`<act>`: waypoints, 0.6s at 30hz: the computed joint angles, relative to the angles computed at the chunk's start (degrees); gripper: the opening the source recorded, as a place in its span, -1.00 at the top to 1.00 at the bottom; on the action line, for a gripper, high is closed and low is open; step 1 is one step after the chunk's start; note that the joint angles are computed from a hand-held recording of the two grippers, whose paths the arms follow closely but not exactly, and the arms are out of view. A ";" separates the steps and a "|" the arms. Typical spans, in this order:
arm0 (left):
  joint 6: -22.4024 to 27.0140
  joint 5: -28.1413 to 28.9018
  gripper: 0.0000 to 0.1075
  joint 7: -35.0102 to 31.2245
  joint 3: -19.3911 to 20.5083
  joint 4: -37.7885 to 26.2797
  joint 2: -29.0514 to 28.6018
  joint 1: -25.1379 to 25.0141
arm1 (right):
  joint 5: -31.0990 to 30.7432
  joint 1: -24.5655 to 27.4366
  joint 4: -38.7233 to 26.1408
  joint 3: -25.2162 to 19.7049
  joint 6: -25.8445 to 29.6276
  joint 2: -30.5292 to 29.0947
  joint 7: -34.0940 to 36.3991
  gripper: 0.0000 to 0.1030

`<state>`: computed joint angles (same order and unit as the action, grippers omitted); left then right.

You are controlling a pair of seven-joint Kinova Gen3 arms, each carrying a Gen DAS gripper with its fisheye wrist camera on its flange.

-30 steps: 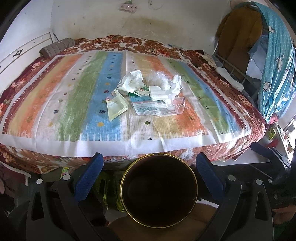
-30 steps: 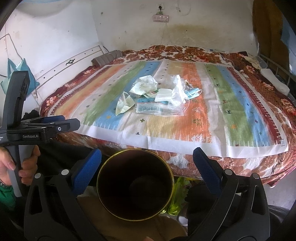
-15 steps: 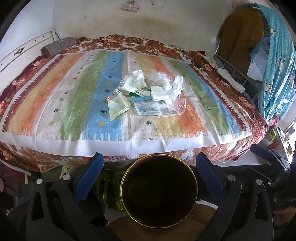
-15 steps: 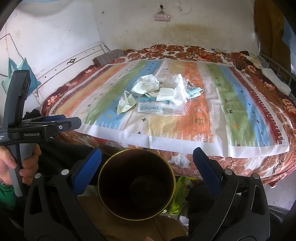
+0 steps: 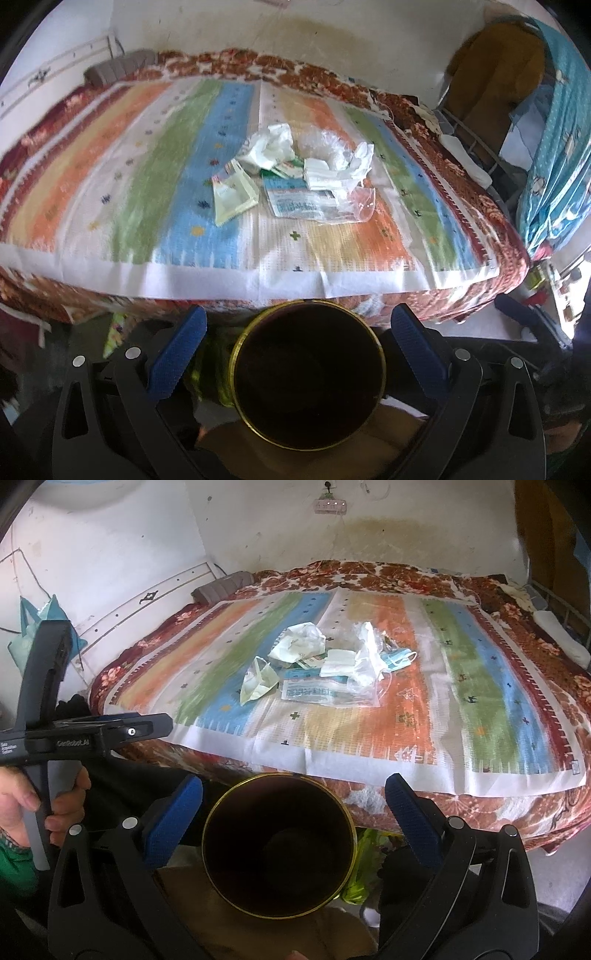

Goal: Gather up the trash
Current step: 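Move both tools from above the bin toward the trash pile on the bed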

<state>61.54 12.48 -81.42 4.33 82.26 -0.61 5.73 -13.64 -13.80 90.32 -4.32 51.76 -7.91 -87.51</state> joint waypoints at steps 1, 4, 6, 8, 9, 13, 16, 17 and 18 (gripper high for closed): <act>0.35 0.87 -0.81 -0.42 -0.21 -0.31 0.31 -0.19 | 0.01 -0.01 -0.46 0.07 0.22 0.31 0.18 -0.83; 1.31 1.34 -0.81 -0.12 -0.30 -1.67 1.40 -0.48 | -0.06 0.07 -1.82 0.30 0.92 1.18 0.86 -0.83; 1.99 1.54 -0.81 0.02 -0.35 -2.69 2.17 -0.70 | -0.50 0.28 -2.78 0.59 1.54 1.74 1.42 -0.83; 2.54 0.41 -0.81 0.93 -0.17 -4.00 3.02 -0.59 | -0.74 0.61 -3.81 0.80 2.15 2.34 1.83 -0.83; 2.91 0.09 -0.81 1.07 -0.13 -4.64 3.35 -0.59 | -0.58 0.75 -4.34 0.77 2.40 2.65 1.93 -0.83; 3.58 -1.88 -0.81 1.35 0.13 -7.49 5.01 -0.30 | 0.92 1.21 -7.54 0.60 3.72 4.45 2.74 -0.83; 4.24 -3.42 -0.81 2.27 0.23 -10.02 6.56 0.08 | 2.00 1.60 -9.81 0.51 4.66 5.81 2.95 -0.83; 4.90 -3.13 -0.81 2.39 0.19 -11.05 7.31 -0.06 | 2.41 1.68 -10.55 0.44 5.08 6.31 3.04 -0.83; 5.60 -3.03 -0.81 2.57 0.18 -11.93 7.99 -0.13 | 2.51 1.79 -11.23 0.44 5.54 6.75 3.19 -0.83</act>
